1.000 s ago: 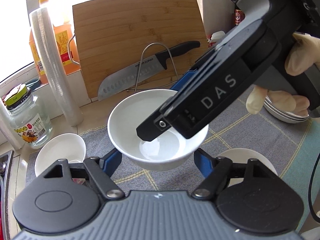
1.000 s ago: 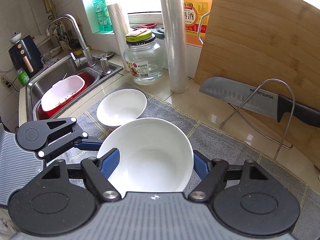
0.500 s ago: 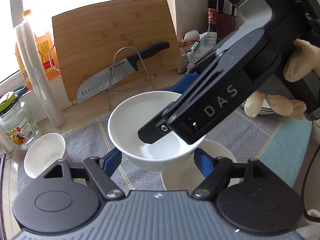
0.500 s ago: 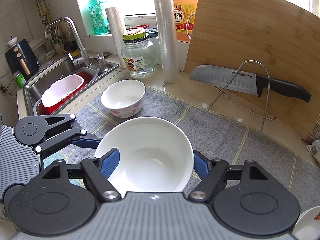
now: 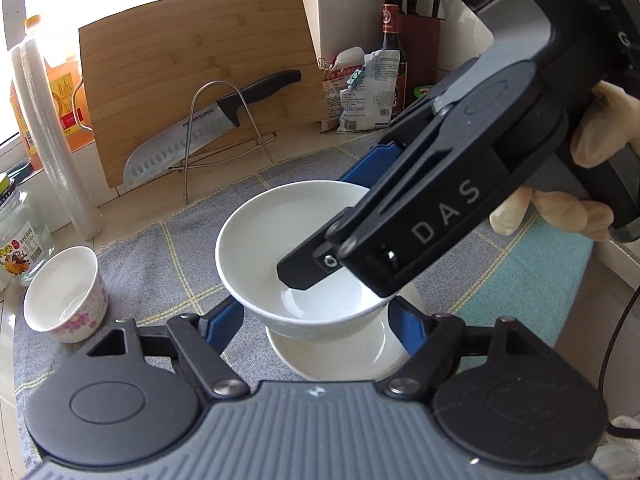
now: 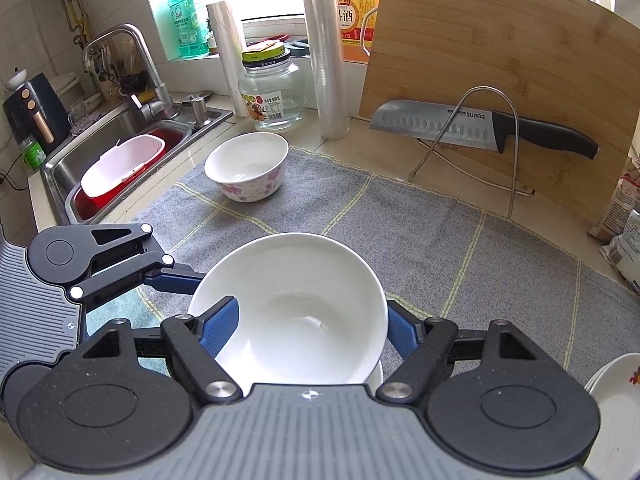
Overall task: Organize plates and bowls
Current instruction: 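Carry the white bowl with the right gripper to the plate stack, then lower the bowl onto the plate stack with the right gripper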
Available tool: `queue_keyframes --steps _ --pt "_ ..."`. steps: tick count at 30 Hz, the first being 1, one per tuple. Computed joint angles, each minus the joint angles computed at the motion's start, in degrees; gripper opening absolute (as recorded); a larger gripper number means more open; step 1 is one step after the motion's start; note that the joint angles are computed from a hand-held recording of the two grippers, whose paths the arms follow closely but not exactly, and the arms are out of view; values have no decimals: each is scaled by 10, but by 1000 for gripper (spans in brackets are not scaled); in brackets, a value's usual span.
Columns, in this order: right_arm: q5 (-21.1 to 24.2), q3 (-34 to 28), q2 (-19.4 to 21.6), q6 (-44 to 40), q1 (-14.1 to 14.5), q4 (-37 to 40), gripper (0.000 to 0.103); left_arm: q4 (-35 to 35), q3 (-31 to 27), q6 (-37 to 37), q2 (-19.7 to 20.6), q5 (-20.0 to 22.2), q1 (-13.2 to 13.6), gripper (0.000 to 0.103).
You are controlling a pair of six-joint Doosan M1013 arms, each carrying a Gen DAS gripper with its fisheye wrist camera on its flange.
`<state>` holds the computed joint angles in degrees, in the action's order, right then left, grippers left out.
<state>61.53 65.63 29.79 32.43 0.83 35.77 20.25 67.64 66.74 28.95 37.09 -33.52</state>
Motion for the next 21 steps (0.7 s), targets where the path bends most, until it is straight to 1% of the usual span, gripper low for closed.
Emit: queue_keyframes --steps 6,14,21 --pt "1 11 -3 9 -2 -10 83 -28 -7 24 2 16 0 79" --pt "3 19 -4 13 -3 -13 83 -44 -22 43 10 45 -1 79" --pt "4 22 -3 17 -4 -17 83 -51 -27 56 14 56 -1 79"
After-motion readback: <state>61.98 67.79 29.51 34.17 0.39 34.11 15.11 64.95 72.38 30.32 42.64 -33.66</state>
